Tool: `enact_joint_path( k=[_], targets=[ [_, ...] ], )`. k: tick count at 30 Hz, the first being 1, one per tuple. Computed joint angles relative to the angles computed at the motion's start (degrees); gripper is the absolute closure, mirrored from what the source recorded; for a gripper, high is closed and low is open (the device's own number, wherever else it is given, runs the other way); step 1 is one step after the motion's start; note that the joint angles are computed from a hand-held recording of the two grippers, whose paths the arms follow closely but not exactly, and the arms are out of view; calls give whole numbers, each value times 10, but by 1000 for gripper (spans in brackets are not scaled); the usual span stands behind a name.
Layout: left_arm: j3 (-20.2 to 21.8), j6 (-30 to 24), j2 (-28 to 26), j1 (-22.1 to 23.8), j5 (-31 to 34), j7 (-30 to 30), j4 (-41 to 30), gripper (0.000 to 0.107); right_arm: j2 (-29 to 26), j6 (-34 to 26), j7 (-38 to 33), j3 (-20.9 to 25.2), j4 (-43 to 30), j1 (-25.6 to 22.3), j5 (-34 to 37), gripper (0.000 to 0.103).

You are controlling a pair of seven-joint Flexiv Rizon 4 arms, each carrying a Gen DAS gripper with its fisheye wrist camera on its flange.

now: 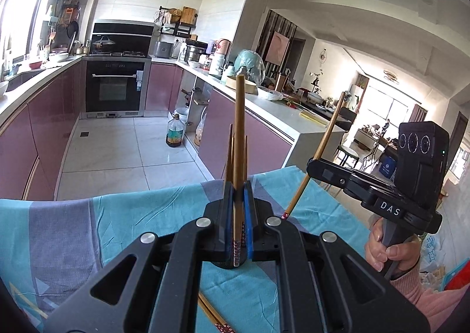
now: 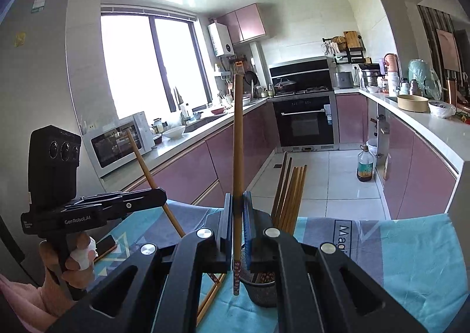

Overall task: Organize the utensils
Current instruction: 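Lower both chopsticks into the mesh cup among the others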

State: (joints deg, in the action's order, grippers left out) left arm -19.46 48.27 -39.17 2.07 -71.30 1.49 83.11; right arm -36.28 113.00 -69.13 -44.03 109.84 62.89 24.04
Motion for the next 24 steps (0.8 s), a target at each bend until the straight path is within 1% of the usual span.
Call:
enact_joint_path(
  k=[7,13,17,19,24],
  targets=[
    [-3,0,-3,-3,-2,-3,-13,99,-7,-7,4,-13,-15,-4,-7,98],
    [-4,8,-8,-7,6,-18,-21,99,-22,-18,18,-28,-24,-3,-13,98],
    [-6,23,-6,-12,6,-17,-17,99,-27,-24,33,-22,-28,-16,-26,98],
    [-5,32,-7,-15,10,-20,-16,99,-30,-29,42,-24,-30,-15,-30,98],
    [-3,40,-13,-20,35,-44,-22,99,-34,-33,63,-21,-29,-23,-43,98]
  ],
)
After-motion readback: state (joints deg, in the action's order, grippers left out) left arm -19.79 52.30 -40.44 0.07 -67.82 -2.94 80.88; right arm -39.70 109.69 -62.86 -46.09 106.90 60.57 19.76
